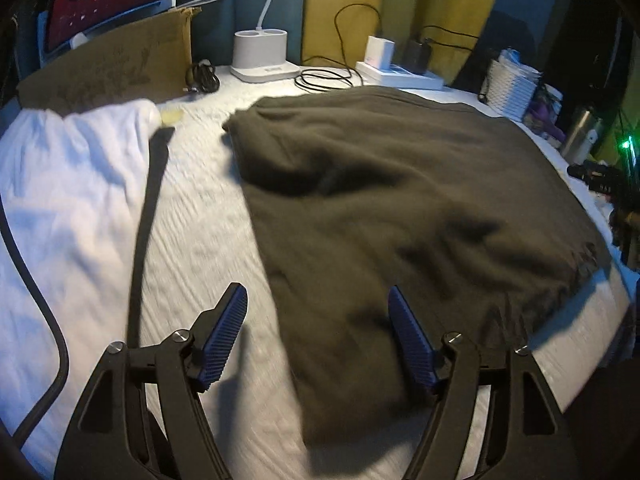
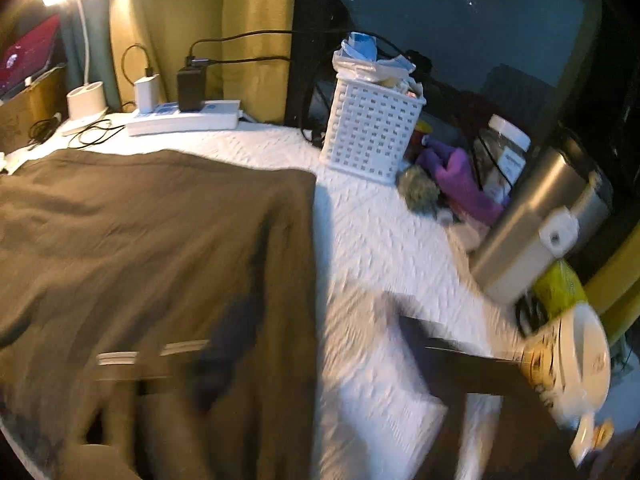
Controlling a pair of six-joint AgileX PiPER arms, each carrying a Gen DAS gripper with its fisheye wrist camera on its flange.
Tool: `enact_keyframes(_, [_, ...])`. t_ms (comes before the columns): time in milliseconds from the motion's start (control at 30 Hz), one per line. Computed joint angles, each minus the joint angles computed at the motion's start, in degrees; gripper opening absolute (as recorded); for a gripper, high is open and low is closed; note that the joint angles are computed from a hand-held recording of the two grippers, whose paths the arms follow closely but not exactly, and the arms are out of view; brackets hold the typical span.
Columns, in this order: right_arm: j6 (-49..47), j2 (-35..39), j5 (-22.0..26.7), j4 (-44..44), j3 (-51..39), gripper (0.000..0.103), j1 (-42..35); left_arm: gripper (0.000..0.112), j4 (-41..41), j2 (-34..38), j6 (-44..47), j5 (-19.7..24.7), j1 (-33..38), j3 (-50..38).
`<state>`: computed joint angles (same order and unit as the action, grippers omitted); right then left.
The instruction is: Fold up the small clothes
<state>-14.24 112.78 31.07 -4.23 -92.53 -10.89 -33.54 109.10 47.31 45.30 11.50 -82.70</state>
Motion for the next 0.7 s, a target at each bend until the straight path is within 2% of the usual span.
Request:
enact_keyframes(167, [-1.3,-7.5,-3.8,4.5,12.0,0.1,-2.0,0.073,-5.9,-3.1,5.3,1.7,2.7,5.4])
enact_keyframes(300, [-9.2,-13.1,-5.1,16.7,20.5,0.1,-6.4,0.073,-9.0,-5.2,9.0,1.7,4.2,9.1])
enact_keyframes(467, [-17.7,-18.9,-5.1,27.3,28.8,0.1,-10.4,0.073,-9.8,-6.1,10.2,1.1,4.2,11.4])
enact_keyframes(633, [-26.5,-23.6,-4.1,37.5,36.3,0.1,-13.9,0.073,-10.1,-7.4,11.9,-3.0,2.6,14.1])
enact_keyframes(667, [-28.3,-24.2,-3.6,39.4,37.2,0.098,-14.4,0.073,-10.5,-7.6,12.8,-3.7,2.3,14.6])
enact_keyframes(700, [-30.4,-24.7,-2.8,41.4,37.9,0.09,-14.8,0.073,-10.7,-7.7,13.3,-4.2,2.1,15.0])
